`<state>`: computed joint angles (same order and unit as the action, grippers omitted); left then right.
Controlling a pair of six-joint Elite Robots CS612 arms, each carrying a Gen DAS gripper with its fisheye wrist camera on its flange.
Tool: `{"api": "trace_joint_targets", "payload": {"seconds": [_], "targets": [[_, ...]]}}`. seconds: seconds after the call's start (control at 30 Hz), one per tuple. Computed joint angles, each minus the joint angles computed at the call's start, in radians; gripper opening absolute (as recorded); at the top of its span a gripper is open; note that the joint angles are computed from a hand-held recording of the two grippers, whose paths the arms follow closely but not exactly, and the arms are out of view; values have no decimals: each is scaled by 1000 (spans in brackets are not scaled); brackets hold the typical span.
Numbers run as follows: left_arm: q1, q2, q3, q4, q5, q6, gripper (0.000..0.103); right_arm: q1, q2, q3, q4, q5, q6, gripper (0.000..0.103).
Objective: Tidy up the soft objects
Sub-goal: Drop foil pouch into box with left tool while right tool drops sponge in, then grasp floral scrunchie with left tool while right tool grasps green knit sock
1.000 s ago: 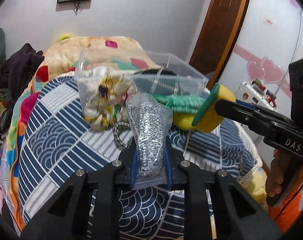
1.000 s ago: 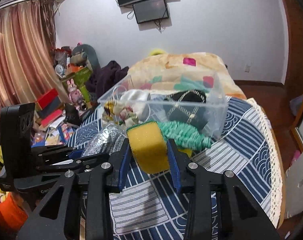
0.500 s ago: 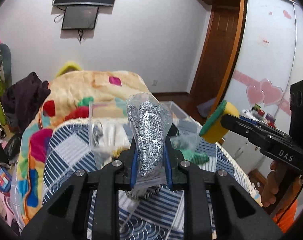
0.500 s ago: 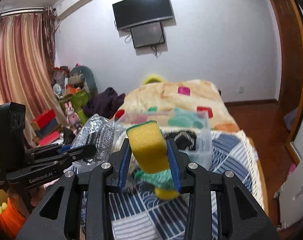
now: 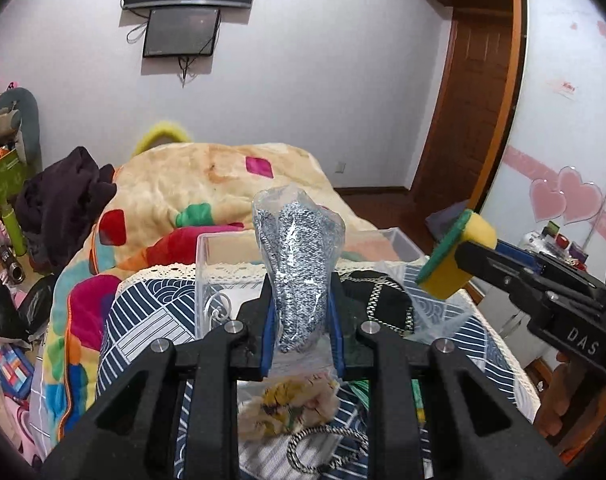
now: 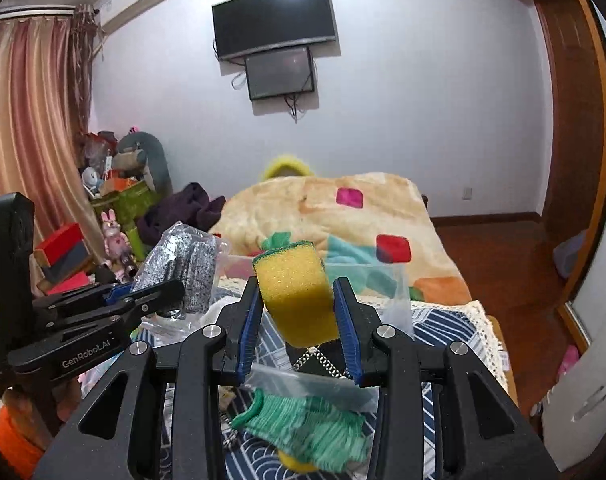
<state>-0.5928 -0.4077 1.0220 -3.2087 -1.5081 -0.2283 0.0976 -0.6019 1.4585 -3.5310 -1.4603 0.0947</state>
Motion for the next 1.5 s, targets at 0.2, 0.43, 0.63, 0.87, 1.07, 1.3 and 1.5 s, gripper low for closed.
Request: {"api": "trace_joint_targets", "payload": {"seconds": [0.2,0.43,0.63,0.87,1.07,1.3,1.5], "targets": [[0,49,-91,92,16,14,22,2,21,-46,106,-5,-3,33],[2,89,-171,226,0,19,22,1,37,-82,232,0,6,33],[0,102,-199,283,-14,41,22,-4,41,-96,308,27,1,33],[1,95,-183,286,-20,41,32,-6,34,-90,340,36,-13,35],[-6,64,-117,197,15,55,54,-7,20,-61,297,31,-18,55],[-6,20,-35,70,3,46,62,-9,-7,-13,197,14,-23,67],[-7,-23,56,-45,12,61,76,-4,-24,26,93,-20,-25,78]]}}
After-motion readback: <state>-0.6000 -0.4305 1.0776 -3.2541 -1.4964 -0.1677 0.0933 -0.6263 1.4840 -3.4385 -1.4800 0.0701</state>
